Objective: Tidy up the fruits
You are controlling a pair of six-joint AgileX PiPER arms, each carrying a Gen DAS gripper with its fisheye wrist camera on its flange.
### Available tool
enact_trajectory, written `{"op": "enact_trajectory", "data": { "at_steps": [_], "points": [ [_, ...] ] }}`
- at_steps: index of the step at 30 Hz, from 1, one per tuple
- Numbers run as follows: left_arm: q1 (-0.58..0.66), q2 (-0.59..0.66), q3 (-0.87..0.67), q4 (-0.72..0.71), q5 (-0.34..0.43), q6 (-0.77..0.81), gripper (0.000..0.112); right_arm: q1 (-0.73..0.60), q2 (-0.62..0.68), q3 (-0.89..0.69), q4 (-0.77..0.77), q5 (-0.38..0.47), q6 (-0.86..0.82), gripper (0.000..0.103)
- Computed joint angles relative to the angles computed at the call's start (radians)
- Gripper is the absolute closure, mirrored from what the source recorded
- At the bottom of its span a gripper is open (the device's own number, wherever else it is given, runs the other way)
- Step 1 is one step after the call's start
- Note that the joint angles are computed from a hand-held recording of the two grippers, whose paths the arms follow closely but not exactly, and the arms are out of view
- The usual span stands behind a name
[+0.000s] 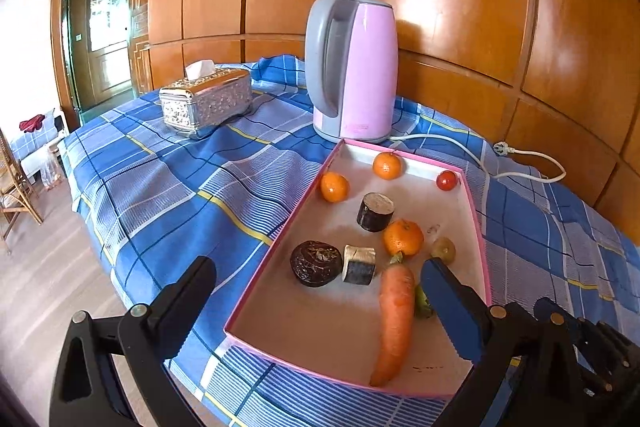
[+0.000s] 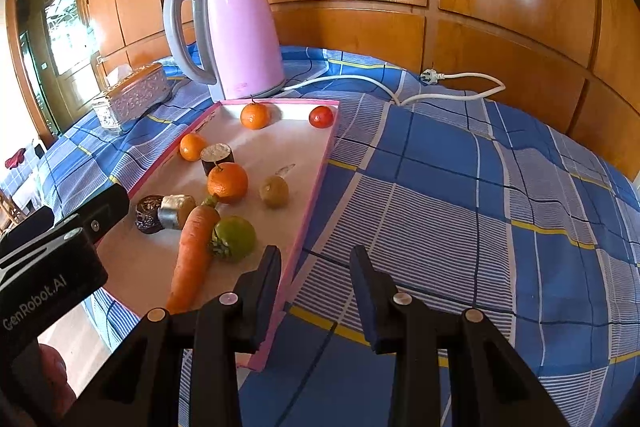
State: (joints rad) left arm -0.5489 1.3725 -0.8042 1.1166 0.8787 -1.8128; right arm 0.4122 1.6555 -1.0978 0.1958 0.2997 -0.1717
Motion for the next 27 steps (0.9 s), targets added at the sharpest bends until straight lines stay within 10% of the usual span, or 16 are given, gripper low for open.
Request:
{"op": "enact_trajectory", "data": {
  "at_steps": [27],
  "points": [
    [-0.023, 0.006, -0.008, -0.009, -0.001, 0.015, 0.01, 0.003, -0.012, 0.016, 0.002, -0.012, -0.005, 0.067]
  ]
}}
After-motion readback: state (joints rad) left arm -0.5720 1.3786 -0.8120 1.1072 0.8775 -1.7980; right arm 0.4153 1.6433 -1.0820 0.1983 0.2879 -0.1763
